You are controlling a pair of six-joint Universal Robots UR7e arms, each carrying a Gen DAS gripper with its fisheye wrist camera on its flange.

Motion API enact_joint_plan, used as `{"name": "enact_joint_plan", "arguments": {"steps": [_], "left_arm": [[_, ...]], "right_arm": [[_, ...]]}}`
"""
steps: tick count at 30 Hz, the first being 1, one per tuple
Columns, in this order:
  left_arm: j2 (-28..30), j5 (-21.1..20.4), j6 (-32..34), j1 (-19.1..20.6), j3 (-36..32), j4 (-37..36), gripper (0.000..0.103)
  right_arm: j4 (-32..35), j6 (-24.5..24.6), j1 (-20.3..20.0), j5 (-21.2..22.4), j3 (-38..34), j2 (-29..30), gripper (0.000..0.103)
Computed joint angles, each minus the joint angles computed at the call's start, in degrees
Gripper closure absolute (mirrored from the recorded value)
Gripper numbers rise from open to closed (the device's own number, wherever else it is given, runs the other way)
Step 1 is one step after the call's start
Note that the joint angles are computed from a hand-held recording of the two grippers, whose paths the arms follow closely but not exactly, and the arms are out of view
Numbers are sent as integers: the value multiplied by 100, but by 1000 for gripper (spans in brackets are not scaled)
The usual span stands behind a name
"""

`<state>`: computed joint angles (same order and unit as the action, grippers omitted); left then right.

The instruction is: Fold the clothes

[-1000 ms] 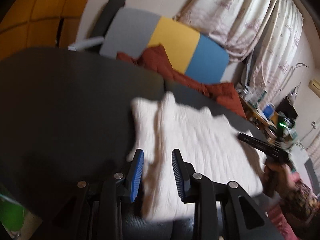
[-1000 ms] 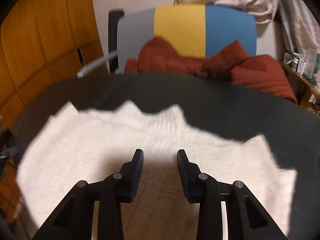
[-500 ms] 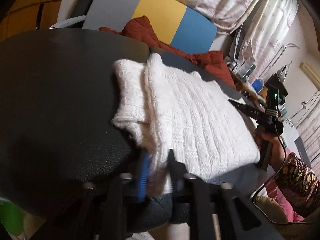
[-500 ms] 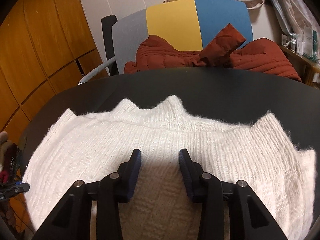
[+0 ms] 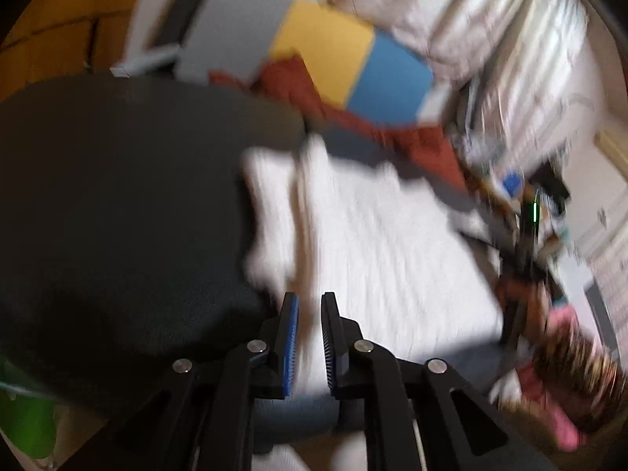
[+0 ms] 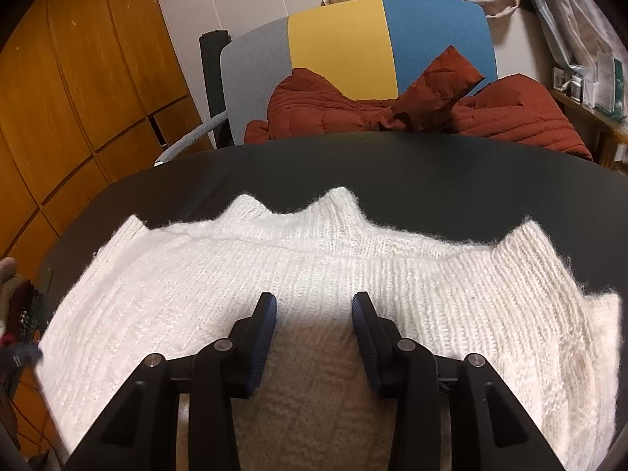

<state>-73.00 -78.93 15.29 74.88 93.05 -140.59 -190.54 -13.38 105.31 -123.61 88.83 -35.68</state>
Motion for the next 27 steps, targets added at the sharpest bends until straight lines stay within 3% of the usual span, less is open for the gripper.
{"name": "enact_joint_plan", "arguments": {"steps": [2, 7, 9, 13, 15, 18, 19, 25, 27], "left_arm": [[154, -202, -199, -7, -200, -242, 87], [806, -49, -20, -182, -733, 47, 87], [1113, 424, 317, -330, -826, 72, 87], [1533, 1771, 600, -501, -828, -589, 90], [1524, 1726, 376, -440, -792, -721, 90], [1425, 2072, 664, -555, -455, -1183, 90], [1366, 2006, 670, -549, -375, -1260, 90], [979, 403, -929, -17, -667, -725, 86], [863, 308, -896, -36, -539, -928, 85]], "right_arm": [[-10, -1, -5, 15, 6, -4, 61], [-50, -13, 0, 16, 24, 0, 61], [-67, 0, -11, 52, 44, -10, 61], [-72, 18, -17, 80, 55, -19, 61], [-80, 8, -20, 82, 52, -16, 61], [-99, 14, -26, 104, 60, -16, 61], [-100, 16, -26, 106, 64, -18, 61], [-128, 29, -48, 195, 105, -52, 59], [-139, 40, -56, 228, 126, -65, 59]]}}
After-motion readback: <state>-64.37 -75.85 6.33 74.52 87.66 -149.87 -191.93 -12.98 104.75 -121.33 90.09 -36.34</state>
